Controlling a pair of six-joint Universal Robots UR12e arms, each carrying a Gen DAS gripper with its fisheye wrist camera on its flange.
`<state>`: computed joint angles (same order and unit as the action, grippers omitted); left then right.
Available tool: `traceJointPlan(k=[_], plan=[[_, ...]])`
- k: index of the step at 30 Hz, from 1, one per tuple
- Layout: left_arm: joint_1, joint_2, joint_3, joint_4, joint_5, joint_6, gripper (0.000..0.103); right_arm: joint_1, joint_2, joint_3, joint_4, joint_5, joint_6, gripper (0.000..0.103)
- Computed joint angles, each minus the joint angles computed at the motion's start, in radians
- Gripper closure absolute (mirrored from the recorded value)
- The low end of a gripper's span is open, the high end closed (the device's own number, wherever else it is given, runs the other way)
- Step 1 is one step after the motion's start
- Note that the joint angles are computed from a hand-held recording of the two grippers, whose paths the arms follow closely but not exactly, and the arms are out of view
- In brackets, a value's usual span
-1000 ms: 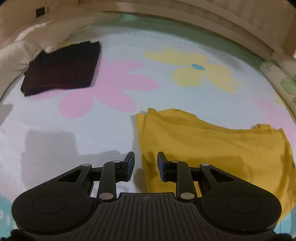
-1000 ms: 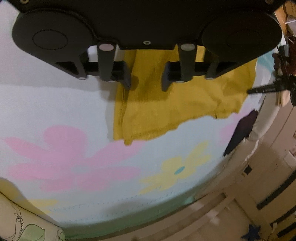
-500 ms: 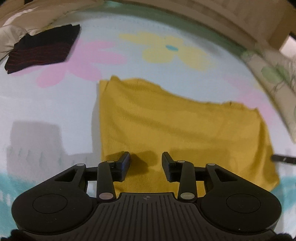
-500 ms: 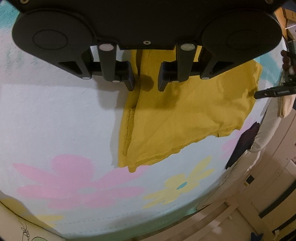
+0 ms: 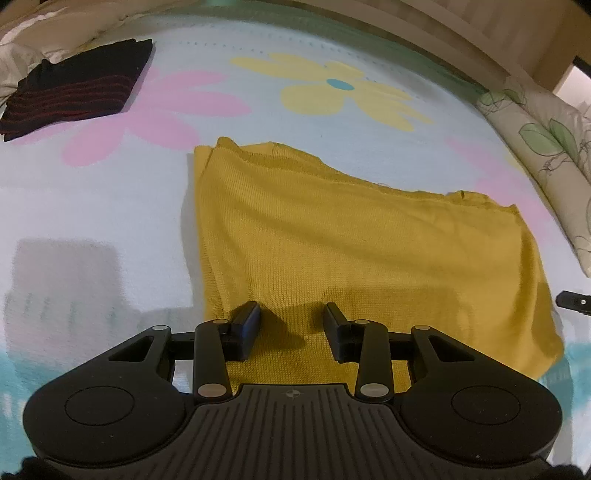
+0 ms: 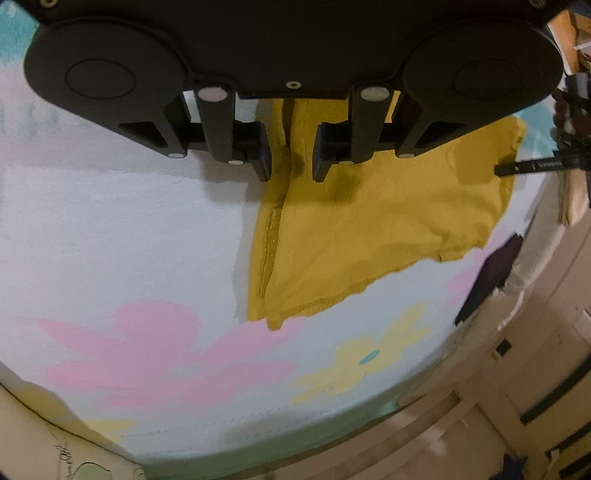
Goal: Fold small clothes
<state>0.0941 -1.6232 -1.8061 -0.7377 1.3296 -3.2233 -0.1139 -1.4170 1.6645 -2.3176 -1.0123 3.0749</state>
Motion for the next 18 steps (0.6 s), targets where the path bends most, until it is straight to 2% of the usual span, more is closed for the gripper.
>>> traceJointPlan(k=[5, 9, 18], plan=[[0.003, 0.000, -0.001, -0.002, -0.008, 0.001, 0.066, -0.024, -0.011, 0.008, 0.037, 0.096, 0.018, 0.067], [0.008, 0.001, -0.002, -0.002, -0.023, -0.004, 0.066, -0.013, -0.009, -0.002, 0.089, 0.056, -0.011, 0.065], [0.009, 0.001, -0.002, -0.002, -0.028, -0.004, 0.066, -0.011, -0.007, -0.003, 0.119, 0.059, -0.018, 0.065]])
